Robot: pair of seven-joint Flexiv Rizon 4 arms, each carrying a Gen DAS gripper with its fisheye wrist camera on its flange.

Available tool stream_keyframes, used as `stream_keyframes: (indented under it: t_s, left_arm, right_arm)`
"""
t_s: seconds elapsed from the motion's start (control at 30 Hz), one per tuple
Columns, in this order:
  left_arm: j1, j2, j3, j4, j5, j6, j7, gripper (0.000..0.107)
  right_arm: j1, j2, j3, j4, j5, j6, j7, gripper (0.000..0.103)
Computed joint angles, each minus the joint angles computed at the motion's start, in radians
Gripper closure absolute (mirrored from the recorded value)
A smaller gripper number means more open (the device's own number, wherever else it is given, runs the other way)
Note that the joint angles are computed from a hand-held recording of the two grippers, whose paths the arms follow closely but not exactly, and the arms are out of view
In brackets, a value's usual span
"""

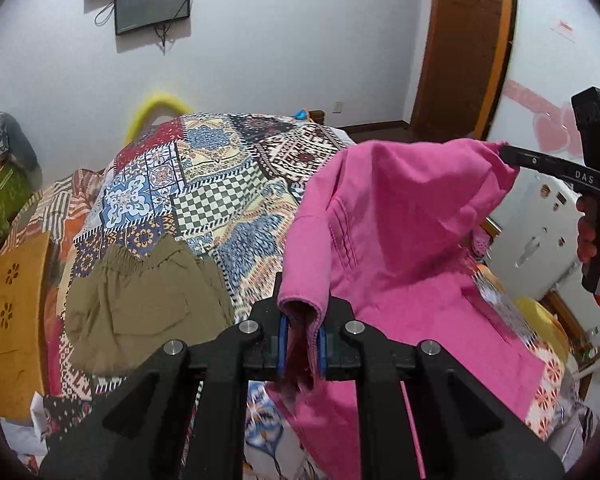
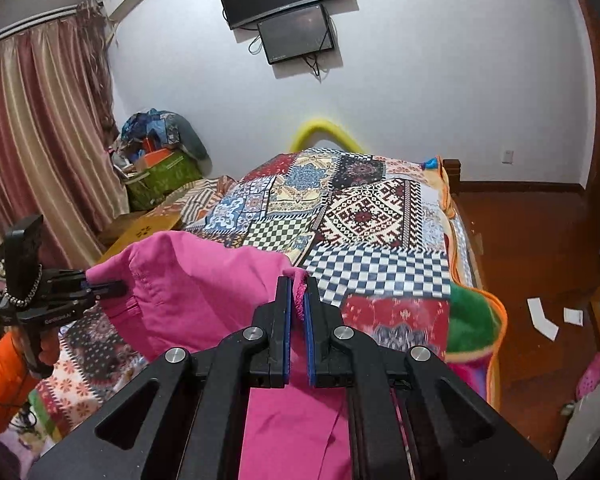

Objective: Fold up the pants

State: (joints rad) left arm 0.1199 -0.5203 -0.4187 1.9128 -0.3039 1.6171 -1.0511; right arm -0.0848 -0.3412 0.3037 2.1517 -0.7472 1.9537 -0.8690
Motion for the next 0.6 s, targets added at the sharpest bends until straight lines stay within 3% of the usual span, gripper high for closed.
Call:
stream_keyframes:
  t_s: [0.33,0.6]
  left_arm:
    - [0.178,0.093,-0.201,0.229,0.091,0.104,-0.029,0.095]
    - [0.263,0.123,-0.258,0.353,0.206,0.152,-0.135,0.095]
  right_arm:
    - [0.045,0.121,-0.057,0.188,0.037,0.065,0.010,0.098]
    - [0.061,0.178,-0.101,0.334,-0.002,0.109,0.063,0.098]
